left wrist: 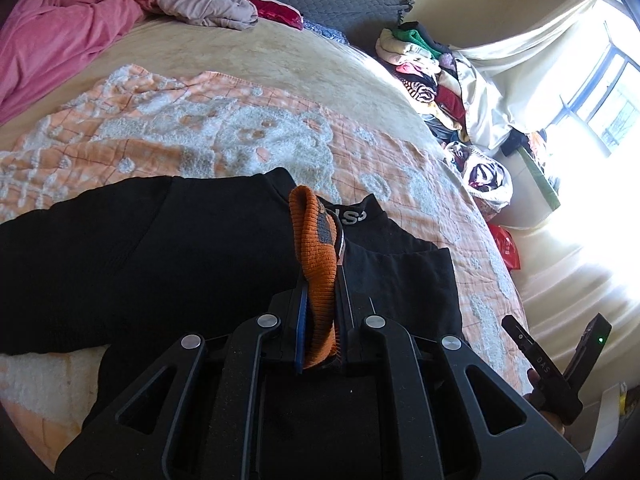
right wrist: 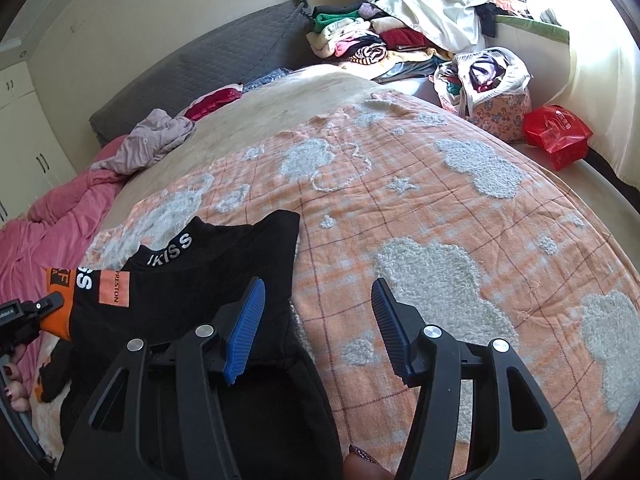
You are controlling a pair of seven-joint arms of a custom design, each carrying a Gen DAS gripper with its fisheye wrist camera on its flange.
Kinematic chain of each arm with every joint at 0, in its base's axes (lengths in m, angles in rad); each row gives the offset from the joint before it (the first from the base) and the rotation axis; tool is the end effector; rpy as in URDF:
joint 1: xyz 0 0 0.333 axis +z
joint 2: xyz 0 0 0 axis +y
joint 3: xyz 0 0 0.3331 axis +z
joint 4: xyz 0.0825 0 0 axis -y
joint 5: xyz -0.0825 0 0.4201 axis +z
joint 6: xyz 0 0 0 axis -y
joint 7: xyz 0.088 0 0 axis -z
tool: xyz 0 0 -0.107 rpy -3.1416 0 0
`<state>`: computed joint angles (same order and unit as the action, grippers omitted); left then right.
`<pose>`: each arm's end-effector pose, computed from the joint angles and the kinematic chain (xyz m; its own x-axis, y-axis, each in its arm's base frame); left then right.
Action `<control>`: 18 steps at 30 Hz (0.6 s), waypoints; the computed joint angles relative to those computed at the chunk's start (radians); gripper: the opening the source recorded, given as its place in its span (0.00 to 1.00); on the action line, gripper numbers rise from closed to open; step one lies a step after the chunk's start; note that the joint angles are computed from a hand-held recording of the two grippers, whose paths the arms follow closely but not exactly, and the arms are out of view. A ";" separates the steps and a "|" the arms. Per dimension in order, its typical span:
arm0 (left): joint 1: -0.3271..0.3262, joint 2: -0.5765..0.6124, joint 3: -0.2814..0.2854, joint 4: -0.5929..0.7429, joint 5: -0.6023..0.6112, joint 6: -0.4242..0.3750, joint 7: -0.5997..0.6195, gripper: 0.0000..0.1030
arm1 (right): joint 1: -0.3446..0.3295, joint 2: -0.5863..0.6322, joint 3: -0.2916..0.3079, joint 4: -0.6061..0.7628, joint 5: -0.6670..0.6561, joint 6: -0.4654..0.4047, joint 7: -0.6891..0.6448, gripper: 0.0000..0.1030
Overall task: Fold small clothes
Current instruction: 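Lower the cuff onto the shirt body and open the right gripper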
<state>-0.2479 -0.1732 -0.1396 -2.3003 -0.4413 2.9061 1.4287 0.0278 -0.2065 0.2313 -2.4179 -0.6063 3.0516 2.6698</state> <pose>0.5264 -0.1900 0.5040 -0.0238 -0.9041 0.4266 -0.7765 -0.2521 -0.5775 0.4996 0.1825 0.4689 -0.1109 -0.9519 -0.2855 -0.6551 0.2860 -0.6993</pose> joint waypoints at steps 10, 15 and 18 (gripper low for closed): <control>0.015 -0.033 0.014 -0.064 0.010 -0.006 -0.016 0.05 | 0.041 0.032 -0.007 0.036 -0.069 -0.036 -0.001 0.53; 0.039 -0.046 0.003 -0.082 0.062 -0.002 -0.060 0.06 | 0.075 0.050 -0.024 0.053 -0.088 -0.042 -0.017 0.53; 0.075 -0.065 -0.025 -0.097 0.154 0.010 -0.132 0.06 | 0.091 0.057 -0.030 0.063 -0.105 -0.044 -0.025 0.53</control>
